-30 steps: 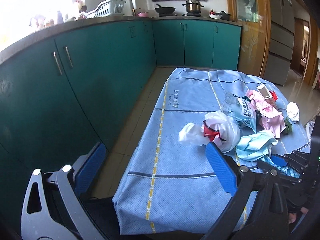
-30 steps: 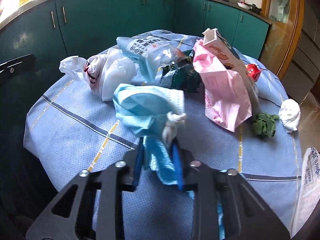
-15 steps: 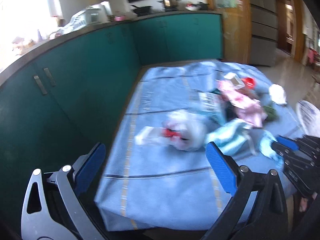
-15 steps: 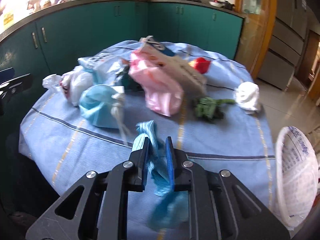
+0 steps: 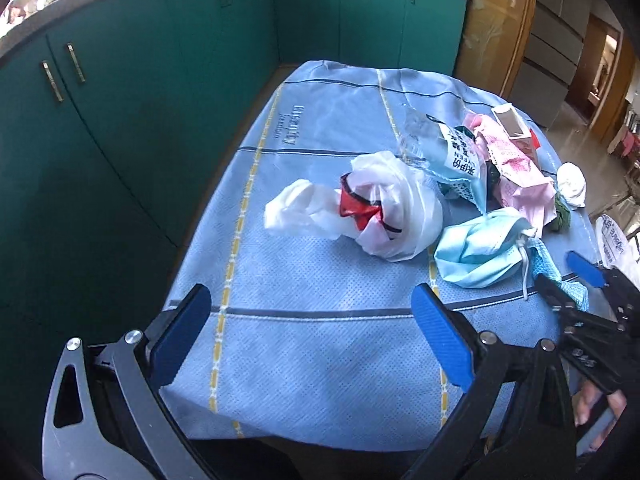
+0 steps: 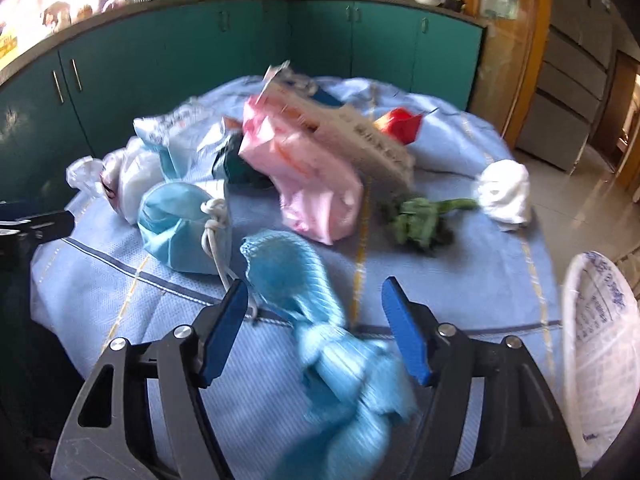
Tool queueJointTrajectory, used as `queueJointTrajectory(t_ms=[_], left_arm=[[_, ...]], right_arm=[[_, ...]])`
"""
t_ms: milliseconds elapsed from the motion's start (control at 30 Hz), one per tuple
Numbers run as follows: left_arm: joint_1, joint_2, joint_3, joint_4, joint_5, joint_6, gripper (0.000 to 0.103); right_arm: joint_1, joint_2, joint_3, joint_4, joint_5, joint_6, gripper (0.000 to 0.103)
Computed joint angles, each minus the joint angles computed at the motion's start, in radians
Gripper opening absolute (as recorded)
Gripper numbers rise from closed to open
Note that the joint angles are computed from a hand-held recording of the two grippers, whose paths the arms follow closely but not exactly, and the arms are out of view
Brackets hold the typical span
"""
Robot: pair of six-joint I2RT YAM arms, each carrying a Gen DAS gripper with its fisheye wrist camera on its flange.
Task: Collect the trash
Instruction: 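Grasp the blue cloth rag with the right tool while the left tool reaches the white plastic bag, then lift the rag and plastic bag and drop both into the wastebasket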
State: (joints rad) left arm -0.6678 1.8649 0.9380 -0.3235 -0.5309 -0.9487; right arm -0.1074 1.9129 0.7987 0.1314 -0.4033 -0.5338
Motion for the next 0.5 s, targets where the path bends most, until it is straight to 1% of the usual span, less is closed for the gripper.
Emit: queueJointTrajectory(t_ms=[67,133,167,300,367,467,500], left_arm=[[0.021,0.013,0.001,0.027,0.006,0.030,0.100],[0.054,0.021,0.001,0.075,0.023,0.071,0.100],[0.079,0.030,0.005,0.104,0.044,0.095,0.100],[0.139,0.068,0.042,0.180,0.131,0.145,0.100],[0.147,0.112,0.097,0.174,0.153,0.169,0.100],[0.138,0.190,0.189,0.141,0.131,0.201,0.099],[0.138,0.201,0.198,0.140,0.138,0.205,0.092]], right_arm=[[0.024,0.025,0.011,0.000,0.023,-0.002,0.068],[0.030,0.015,-0.024,0.043,0.034,-0.023,0.066],[0.029,0.013,-0.029,0.048,0.034,-0.032,0.063],[-0.016,-0.006,-0.053,0.053,0.009,-0.056,0.063],[-0.039,-0.003,-0.050,0.051,0.011,-0.059,0.069],[-0.062,0.018,-0.033,0.045,0.019,-0.057,0.071],[-0.070,0.024,-0.024,0.037,0.019,-0.058,0.071]])
